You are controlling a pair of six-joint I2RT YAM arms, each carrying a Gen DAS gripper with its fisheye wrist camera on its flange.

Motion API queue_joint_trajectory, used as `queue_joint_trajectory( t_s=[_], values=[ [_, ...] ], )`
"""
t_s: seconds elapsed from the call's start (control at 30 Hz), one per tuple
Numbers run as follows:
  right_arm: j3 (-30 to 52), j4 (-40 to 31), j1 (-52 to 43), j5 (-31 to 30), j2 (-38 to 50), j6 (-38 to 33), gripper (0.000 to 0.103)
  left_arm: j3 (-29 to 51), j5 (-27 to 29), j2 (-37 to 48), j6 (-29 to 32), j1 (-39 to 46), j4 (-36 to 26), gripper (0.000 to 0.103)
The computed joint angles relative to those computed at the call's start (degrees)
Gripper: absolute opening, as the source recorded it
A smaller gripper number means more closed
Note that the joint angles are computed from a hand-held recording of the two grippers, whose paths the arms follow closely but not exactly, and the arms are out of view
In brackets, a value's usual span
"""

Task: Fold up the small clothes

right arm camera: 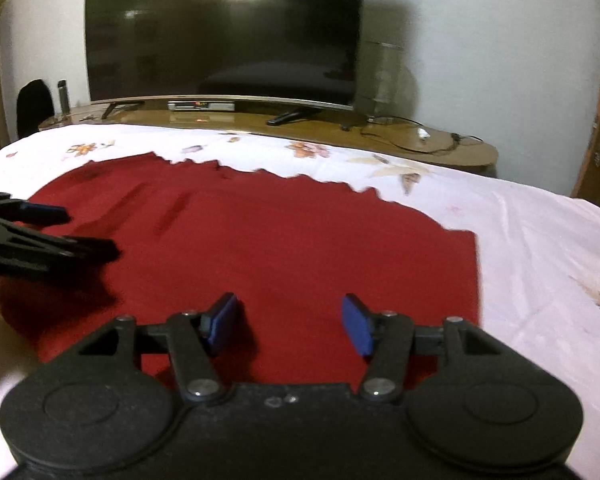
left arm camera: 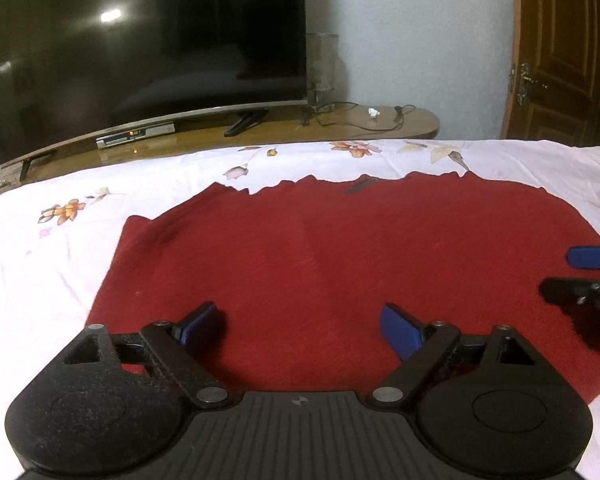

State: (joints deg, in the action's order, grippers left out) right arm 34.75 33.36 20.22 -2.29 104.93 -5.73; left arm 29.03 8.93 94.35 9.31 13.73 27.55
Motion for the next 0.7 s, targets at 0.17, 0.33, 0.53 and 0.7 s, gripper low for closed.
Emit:
queue_joint_trajectory(
  t_s=[0.17,0.33,0.53,0.7],
  values=[
    [-2.2,-0.1,-3.7,-1.2,-1.7,-1.2,0.055,0.0,1.3,-0.3,0.5,1.6,-0.9,0.088],
    [-3.0,-1.2,-7.0,-2.5,-2.7,-1.1,0.055,-0.2,3.4,-0.7,1.4,4.1,-1.7,0.088],
    [-3.3,-2.9,-10.1,-4.4,-3.2,-0.9,0.055,-1.6,6.7,-1.5,4.2,9.1,-1.8,0.093],
    [-8.6,-1.3,-8.4,-0.6,-10.8,-2.3,0.049,-8.0,12.3,-9.3,4.8,16.2,0.4,0.093]
  ],
)
